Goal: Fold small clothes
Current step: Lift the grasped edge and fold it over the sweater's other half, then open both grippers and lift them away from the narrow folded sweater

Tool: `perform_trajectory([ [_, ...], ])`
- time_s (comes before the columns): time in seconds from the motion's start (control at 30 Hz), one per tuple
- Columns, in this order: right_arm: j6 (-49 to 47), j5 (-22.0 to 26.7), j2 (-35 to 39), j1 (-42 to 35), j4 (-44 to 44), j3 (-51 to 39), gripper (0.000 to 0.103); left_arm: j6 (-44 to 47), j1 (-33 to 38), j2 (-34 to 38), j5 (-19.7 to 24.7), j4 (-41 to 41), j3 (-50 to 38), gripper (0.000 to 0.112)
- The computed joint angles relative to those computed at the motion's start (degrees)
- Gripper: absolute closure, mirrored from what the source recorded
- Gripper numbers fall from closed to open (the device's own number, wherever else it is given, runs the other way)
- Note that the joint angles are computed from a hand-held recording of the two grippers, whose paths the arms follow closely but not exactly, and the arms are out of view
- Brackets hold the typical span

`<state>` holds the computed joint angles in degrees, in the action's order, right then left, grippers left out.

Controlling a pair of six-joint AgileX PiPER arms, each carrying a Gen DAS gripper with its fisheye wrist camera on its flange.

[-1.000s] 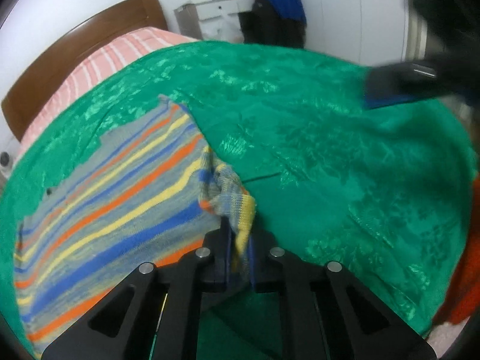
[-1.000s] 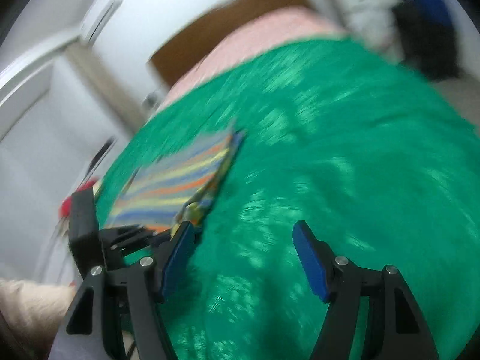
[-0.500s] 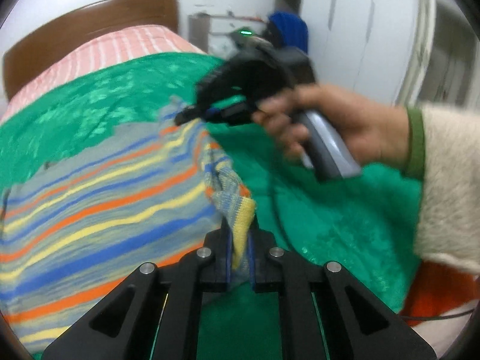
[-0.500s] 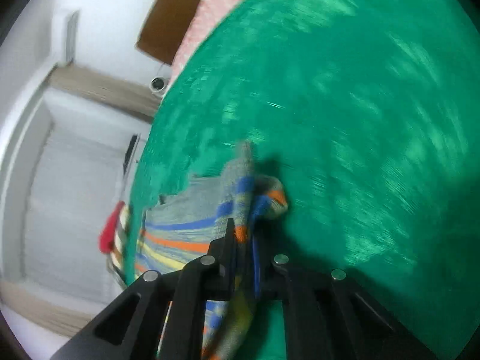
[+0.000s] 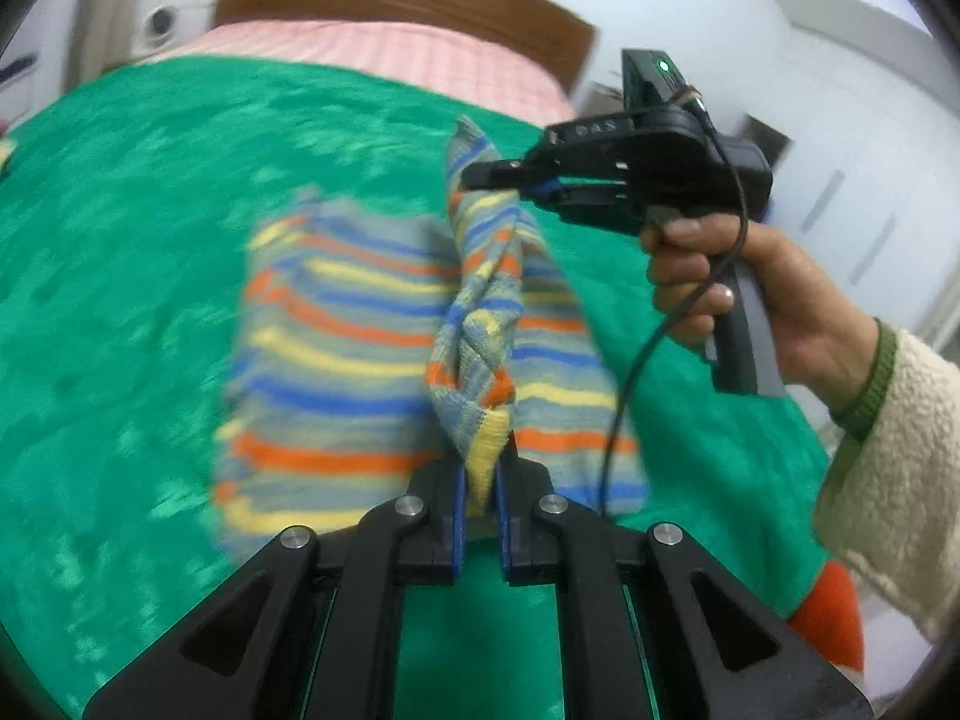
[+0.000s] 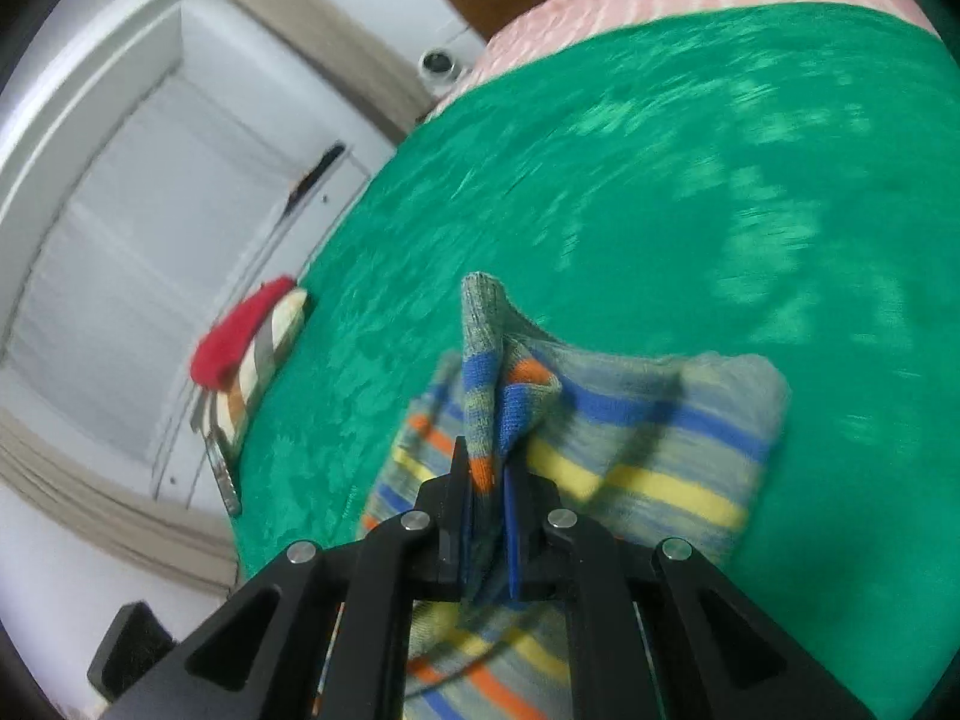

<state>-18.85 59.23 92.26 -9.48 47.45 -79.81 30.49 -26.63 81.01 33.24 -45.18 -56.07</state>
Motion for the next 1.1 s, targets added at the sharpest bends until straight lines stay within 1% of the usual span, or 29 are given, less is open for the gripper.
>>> perform_trajectory([
  [0.07,5.3,-2.21,4.38,6.48,-3.85,-4.6,0.095,-0.38,2.56,-0.58,0.17,0.13,1.46,0.106],
  [0.13,9.28,-3.38,8.2,11.06,-6.99,-8.68,0.095,1.04,5.77,-0.56,1.24,-1.3,2.5,0.106],
  [0.2,11.47,-3.88,10.86,13.56,-8.99,-11.4,0.094,1.51,8.55,-0.43,2.07,-1.24,3.1,0.106],
  [0.3,13.47,-5.46,13.35,16.04,-10.47,-13.14,0.094,-0.61,8.37,1.3,0.78,0.64,2.84,0.105],
  [0.33,14.37,-6.55,14.12,17.08,-10.99,-13.35,0.093,-2.65,8.39,2.15,1.29,2.44,2.18,0.098],
  [0.37,14.48,-7.34,14.54,17.42,-10.47,-13.16,0.088,-4.61,8.29,2.48,1.5,4.14,1.78,0.091],
  [0.4,14.08,-8.28,14.45,17.28,-9.07,-12.32,0.083,-4.29,8.76,1.85,1.83,3.95,2.37,0.087],
  [0.43,13.08,-8.94,14.18,16.85,-6.88,-11.26,0.072,-4.38,9.11,1.26,2.11,4.3,2.53,0.071],
  [0.47,10.87,-8.74,13.44,15.99,-3.26,-10.04,0.069,-4.85,9.28,0.41,2.14,4.94,2.68,0.052],
  [0.5,9.67,-8.7,12.62,15.66,-1.78,-9.31,0.069,-3.04,10.09,-1.01,1.96,3.29,3.48,0.045],
  [0.53,8.53,-8.63,11.03,15.07,-1.3,-8.21,0.069,0.41,11.36,-2.45,2.12,-0.03,4.31,0.039],
  [0.57,7.89,-8.75,8.72,14.55,-2.12,-6.93,0.069,2.11,11.72,-2.31,2.04,-1.63,4.17,0.038],
  [0.6,7.0,-8.31,6.17,14.02,-3.57,-5.81,0.069,3.23,12.2,-2.47,2.8,-2.54,3.46,0.038],
  [0.67,4.9,-6.47,1.07,13.33,-7.66,-3.45,0.069,3.24,12.04,-1.0,2.8,-2.24,1.51,0.038],
  [0.73,3.3,-4.65,-4.16,14.41,-12.43,-0.28,0.069,-0.13,10.67,1.34,2.06,1.22,-0.7,0.04],
  [0.8,0.97,-3.94,-10.71,16.13,-15.74,5.82,0.069,-3.63,9.5,1.45,2.08,4.97,-0.39,0.059],
  [0.83,-0.25,-4.49,-14.51,17.62,-17.2,10.29,0.07,-5.76,8.88,2.76,2.37,7.21,-0.9,0.081],
  [0.87,-0.6,-5.49,-16.8,18.68,-18.45,13.49,0.07,-6.97,8.74,4.23,2.75,8.61,-1.48,0.094],
  [0.9,0.28,-7.06,-19.33,20.26,-20.86,17.51,0.07,-8.49,8.52,5.48,2.53,10.12,-1.63,0.094],
  [0.93,2.09,-8.7,-20.88,21.66,-23.38,21.45,0.074,-7.98,8.75,6.14,2.24,9.34,-1.17,0.094],
  [0.97,4.67,-11.16,-21.91,22.78,-25.87,25.58,0.076,-6.56,9.56,6.73,2.56,8.09,-0.98,0.093],
  [1.0,5.21,-13.74,-23.45,22.87,-26.06,28.55,0.077,-6.71,9.66,6.77,2.79,7.97,-0.96,0.093],
  [1.03,3.65,-16.52,-25.29,22.15,-23.96,31.36,0.077,-7.68,9.7,6.25,3.13,8.86,-0.95,0.09],
  [1.07,3.1,-17.88,-26.26,21.45,-22.26,32.79,0.077,-8.81,9.62,5.83,3.53,10.05,-1.18,0.085],
  [1.1,4.02,-18.06,-26.61,21.23,-21.92,32.92,0.077,-10.65,9.58,5.42,4.18,12.13,-1.81,0.082],
])
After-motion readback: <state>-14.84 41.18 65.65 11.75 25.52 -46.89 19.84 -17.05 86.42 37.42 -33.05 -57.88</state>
